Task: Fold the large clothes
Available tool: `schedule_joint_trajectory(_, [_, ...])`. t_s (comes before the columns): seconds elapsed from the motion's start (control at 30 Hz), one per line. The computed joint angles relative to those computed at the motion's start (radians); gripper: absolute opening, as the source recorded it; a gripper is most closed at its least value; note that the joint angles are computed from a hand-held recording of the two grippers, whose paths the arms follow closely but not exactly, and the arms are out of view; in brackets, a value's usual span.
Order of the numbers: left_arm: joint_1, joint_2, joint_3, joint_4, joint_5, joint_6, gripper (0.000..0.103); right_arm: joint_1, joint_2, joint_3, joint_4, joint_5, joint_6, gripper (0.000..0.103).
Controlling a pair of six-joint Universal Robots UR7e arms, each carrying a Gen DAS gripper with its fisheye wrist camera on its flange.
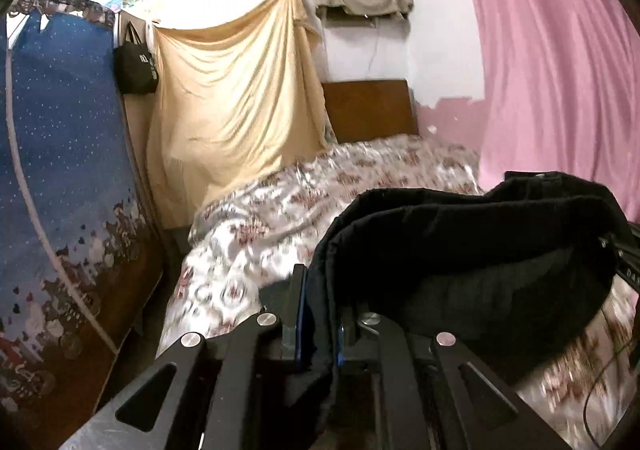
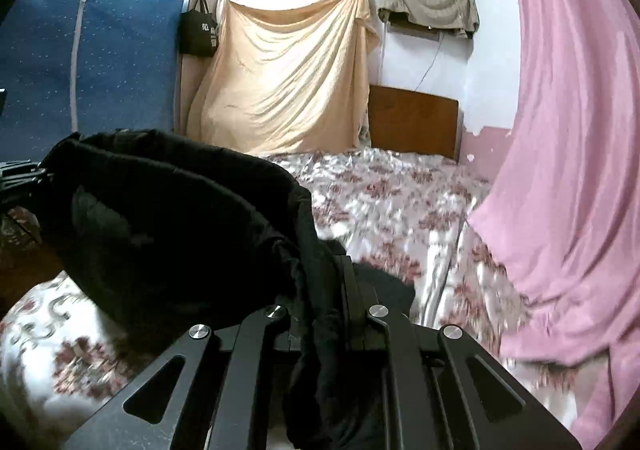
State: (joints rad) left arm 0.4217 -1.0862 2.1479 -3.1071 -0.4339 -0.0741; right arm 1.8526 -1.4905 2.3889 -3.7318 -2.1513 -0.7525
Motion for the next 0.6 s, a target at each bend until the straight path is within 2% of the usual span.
schedule_joint_trajectory(0.07, [0.056,0.083,-0.078,-0.124,-0.022,0.128,0.010,-0.030,0.054,-0.064,-0.006,0.019,-0.026,0.010])
schedule_joint_trajectory(0.13, [0.106,0.145,-0.153,-0.180,-0.044,0.212,0.010,-0.060,0.112,-0.132,-0.005,0.038,-0.054,0.010])
schedule_joint_trajectory(0.27, [0.207,0.256,-0.317,-0.191,-0.092,0.306,0.010,-0.094,0.239,-0.277,0.003,0.035,-0.098,0.010])
schedule_joint_trajectory(0.43, [0.299,0.355,-0.469,-0.093,-0.125,0.302,0.010,-0.149,0.389,-0.469,0.083,0.024,-0.095,0.010])
schedule_joint_trajectory(0.6, [0.363,0.444,-0.567,-0.038,-0.131,0.300,0.010,-0.191,0.494,-0.585,0.146,-0.001,-0.062,0.010])
